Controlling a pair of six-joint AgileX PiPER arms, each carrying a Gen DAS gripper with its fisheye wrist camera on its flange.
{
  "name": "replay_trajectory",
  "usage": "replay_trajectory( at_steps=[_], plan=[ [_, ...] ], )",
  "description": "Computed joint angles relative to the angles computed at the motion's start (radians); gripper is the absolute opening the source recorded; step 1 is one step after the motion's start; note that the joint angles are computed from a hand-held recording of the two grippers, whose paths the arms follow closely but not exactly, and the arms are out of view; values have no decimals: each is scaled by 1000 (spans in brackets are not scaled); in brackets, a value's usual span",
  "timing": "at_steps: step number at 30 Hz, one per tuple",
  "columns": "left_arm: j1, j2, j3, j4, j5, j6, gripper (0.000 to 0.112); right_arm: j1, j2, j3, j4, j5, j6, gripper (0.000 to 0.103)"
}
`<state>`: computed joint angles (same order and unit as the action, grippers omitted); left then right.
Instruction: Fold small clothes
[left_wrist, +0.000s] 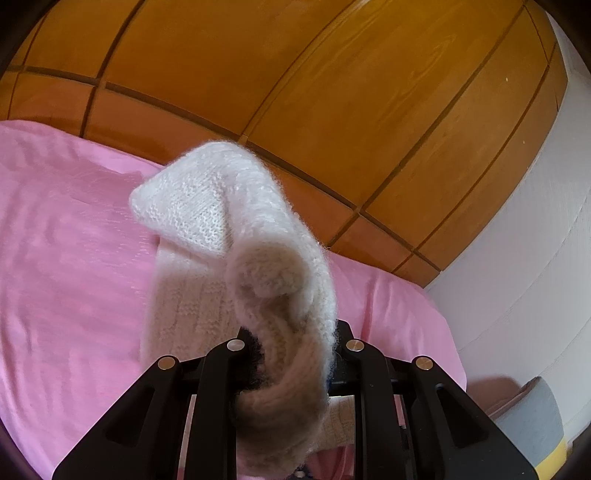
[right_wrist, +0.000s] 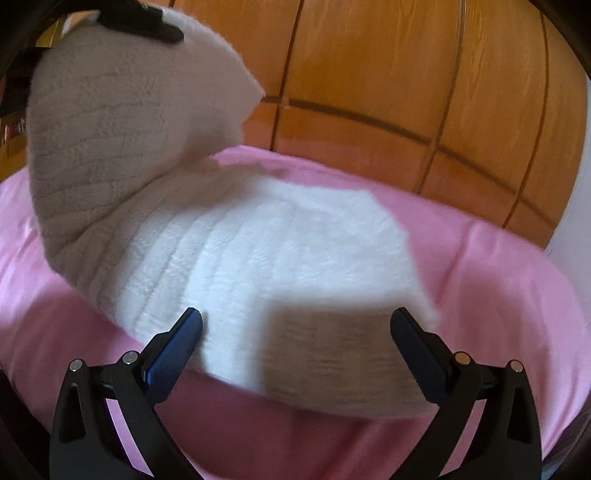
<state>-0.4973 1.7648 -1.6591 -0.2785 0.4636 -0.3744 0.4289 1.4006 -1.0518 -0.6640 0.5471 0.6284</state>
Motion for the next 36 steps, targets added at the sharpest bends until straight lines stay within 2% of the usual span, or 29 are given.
replay_trajectory(
  at_steps=[4,7,12,17,18,21,22,25,36],
  plan=[
    [6,5,-1,-35,2,45,18,-18,-60,52,-170,27,146,101],
    [14,11,1,-71,6,88,18,-102,-91,78,-182,15,213,101],
    [19,16,-8,-78,22,110,18,-279,-90,73,-101,6,256,101],
    [19,18,-10,-58,27,117,18,-348,-16,77,-182,109,382,101],
    [15,21,-16,-46,30,114,18,-368,-4,87,-164,99,360,101],
    [0,36,-28,-18,35,111,18,-464,-40,193,-138,-93,409,101],
    [-7,41,-36,2,40,103,18,-472,-49,205,-140,-113,416,101],
    [-28,57,-61,76,53,76,18,-435,-35,197,-225,-77,492,101],
    [-146,228,-286,353,204,36,18,-439,-44,222,-249,-101,531,101]
  ],
)
